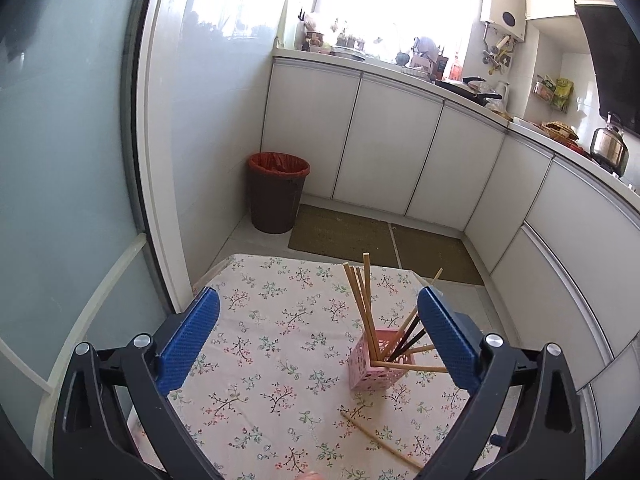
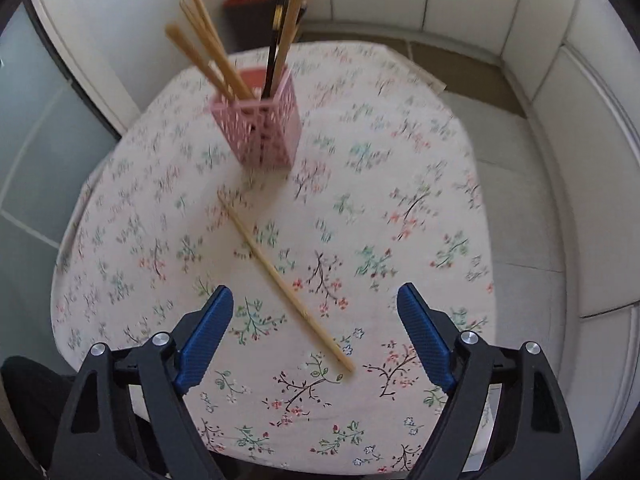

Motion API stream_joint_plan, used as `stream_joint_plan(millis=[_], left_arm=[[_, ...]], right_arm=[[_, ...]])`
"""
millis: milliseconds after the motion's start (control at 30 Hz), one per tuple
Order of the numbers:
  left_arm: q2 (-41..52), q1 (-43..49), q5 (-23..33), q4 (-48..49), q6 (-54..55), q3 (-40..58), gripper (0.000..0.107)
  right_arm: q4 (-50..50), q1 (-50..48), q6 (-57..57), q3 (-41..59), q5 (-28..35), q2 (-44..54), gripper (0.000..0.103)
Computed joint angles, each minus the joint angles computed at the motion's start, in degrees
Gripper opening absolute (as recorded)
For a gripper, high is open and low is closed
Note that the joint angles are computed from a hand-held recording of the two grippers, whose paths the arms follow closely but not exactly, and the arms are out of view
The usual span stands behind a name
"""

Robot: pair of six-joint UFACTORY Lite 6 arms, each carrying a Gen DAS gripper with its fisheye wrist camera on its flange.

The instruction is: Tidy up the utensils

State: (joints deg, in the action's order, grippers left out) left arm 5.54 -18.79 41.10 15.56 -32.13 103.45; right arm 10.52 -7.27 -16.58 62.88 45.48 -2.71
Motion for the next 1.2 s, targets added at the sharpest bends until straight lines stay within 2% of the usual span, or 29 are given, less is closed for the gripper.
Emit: stream_joint_plan(millis=[133,267,300,400,433,467,500,567,667,733,800,900,967,1000,1033,1100,1200], left_arm=[[-0.6,-0.1,-0.8,-0.2,0.4,-2.7,0.096],[0.5,1.0,-1.3,-1.9,2.2,-3.9,0.096],[0.6,1.7,-1.6,-2.8,2.7,-4.1,0.096],[-0.2,3.6,-2.6,-5.9,4.6,-5.0,0.096],[-0.6,4.1,-2.9,-6.4,4.9,-5.5,0.096],[-1.0,4.4,-3.1,-6.6,5.1,-5.9,0.096],[-1.3,4.9,-3.2,-7.1,5.4,-6.3,0.096],[-1.6,5.9,-3.4,-9.1,7.0,-6.7,0.096],[-1.5,6.6,-3.2,-12.2,9.0,-6.5,0.096],[-1.2,6.5,-3.1,-13.5,9.7,-5.9,0.096],[-1.2,6.0,-3.0,-13.7,9.8,-5.6,0.096],[-1.7,5.8,-2.8,-12.6,9.4,-5.9,0.096],[-2.1,6.7,-2.6,-12.9,9.8,-6.1,0.096],[-2.2,7.5,-2.5,-13.7,10.3,-6.1,0.096],[-2.5,8.5,-2.6,-14.8,11.2,-6.4,0.096],[-2.8,10.3,-2.8,-16.8,12.5,-7.0,0.096],[-3.1,12.6,-2.6,-20.6,14.9,-7.3,0.096]], right_arm=[[1.9,4.7,-3.6,2.2,-5.2,9.5,0.080],[2.8,9.6,0.5,4.0,-9.7,16.6,0.080],[2.6,10.7,1.9,3.9,-10.8,17.3,0.075],[-0.3,13.3,6.5,0.8,-12.4,18.7,0.045],[-2.2,14.1,7.3,-2.7,-14.8,15.8,0.036],[-2.5,14.5,6.4,-5.3,-14.8,13.9,0.033],[-1.3,14.1,4.4,-8.0,-14.1,11.1,0.026],[-0.9,12.9,2.5,-11.3,-9.3,6.8,0.025],[-8.7,15.5,8.6,-11.5,-4.7,4.9,0.029],[-9.9,17.4,10.4,-8.6,-4.7,6.2,0.049],[-10.0,20.4,12.0,-1.7,-3.6,11.7,0.058],[-9.2,23.6,14.0,12.1,0.1,23.6,0.059],[-10.2,25.9,15.7,19.7,2.6,30.4,0.046],[-11.0,27.0,15.9,21.0,2.1,31.1,0.018],[-11.1,28.2,16.1,23.3,3.6,32.4,0.009],[-13.6,30.5,18.8,23.7,4.1,32.0,0.007],[-12.1,31.4,20.3,17.0,-1.2,24.7,0.007]])
